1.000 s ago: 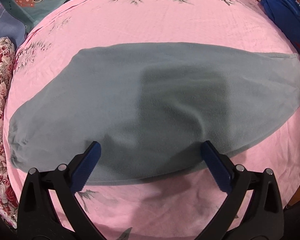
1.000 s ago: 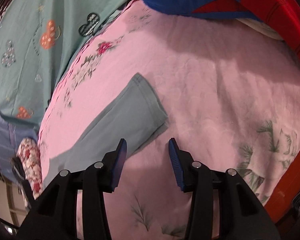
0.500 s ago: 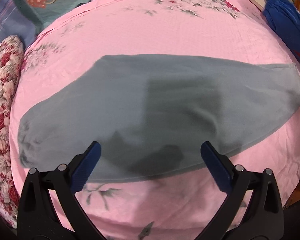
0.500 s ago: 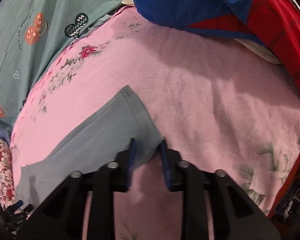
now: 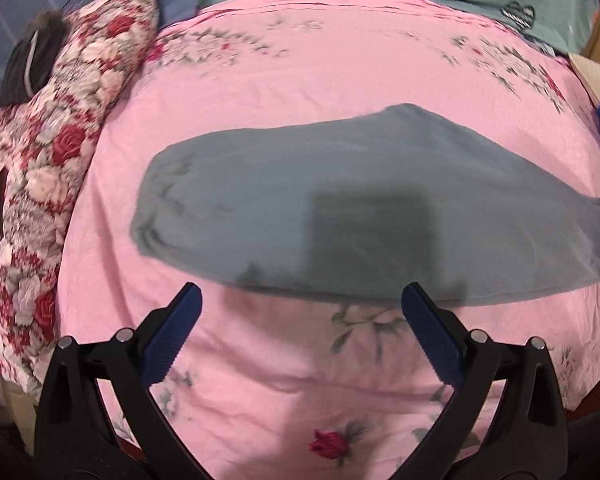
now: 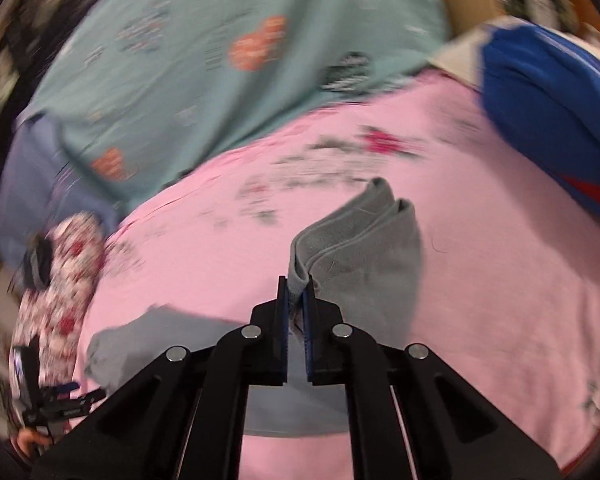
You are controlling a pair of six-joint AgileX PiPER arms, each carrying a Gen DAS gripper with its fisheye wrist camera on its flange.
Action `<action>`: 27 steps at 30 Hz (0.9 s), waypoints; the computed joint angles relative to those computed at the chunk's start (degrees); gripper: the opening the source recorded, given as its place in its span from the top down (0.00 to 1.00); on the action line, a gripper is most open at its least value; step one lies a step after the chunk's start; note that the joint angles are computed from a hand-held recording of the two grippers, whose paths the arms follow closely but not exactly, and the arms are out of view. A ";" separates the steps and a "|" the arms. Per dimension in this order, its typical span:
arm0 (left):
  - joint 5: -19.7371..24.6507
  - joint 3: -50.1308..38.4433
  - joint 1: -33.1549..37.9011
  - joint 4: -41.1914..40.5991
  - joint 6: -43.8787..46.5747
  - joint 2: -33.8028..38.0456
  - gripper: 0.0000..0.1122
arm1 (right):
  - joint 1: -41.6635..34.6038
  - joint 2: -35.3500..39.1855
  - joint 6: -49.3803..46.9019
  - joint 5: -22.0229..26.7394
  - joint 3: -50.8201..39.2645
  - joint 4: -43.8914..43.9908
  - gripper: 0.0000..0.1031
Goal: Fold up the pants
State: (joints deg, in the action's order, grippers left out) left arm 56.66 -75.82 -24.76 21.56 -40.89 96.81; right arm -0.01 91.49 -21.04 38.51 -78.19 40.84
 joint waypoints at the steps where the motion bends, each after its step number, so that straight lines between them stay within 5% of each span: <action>1: -0.46 1.44 0.59 0.03 -0.25 -1.15 0.10 | 3.93 0.54 -0.04 -0.88 -0.55 -1.72 0.94; 6: -2.19 8.82 3.05 0.07 -2.54 -6.44 0.10 | 21.28 9.66 2.90 -1.54 -3.19 -12.29 0.94; 10: -2.80 13.24 4.48 0.20 -4.04 -9.97 0.10 | 28.15 13.03 4.32 -3.38 -1.54 -20.24 0.94; 16: -3.80 16.46 6.36 -0.43 -4.73 -12.02 0.10 | 21.82 12.75 -2.23 7.51 -5.51 -6.36 0.83; 18: -4.13 16.95 6.36 -0.09 -5.54 -12.56 0.10 | 18.96 9.20 -4.85 7.17 -2.55 -0.39 0.65; 27: -6.43 18.14 6.15 -1.69 -5.06 -12.29 0.10 | 22.66 11.38 -1.57 6.31 -5.57 -11.22 0.64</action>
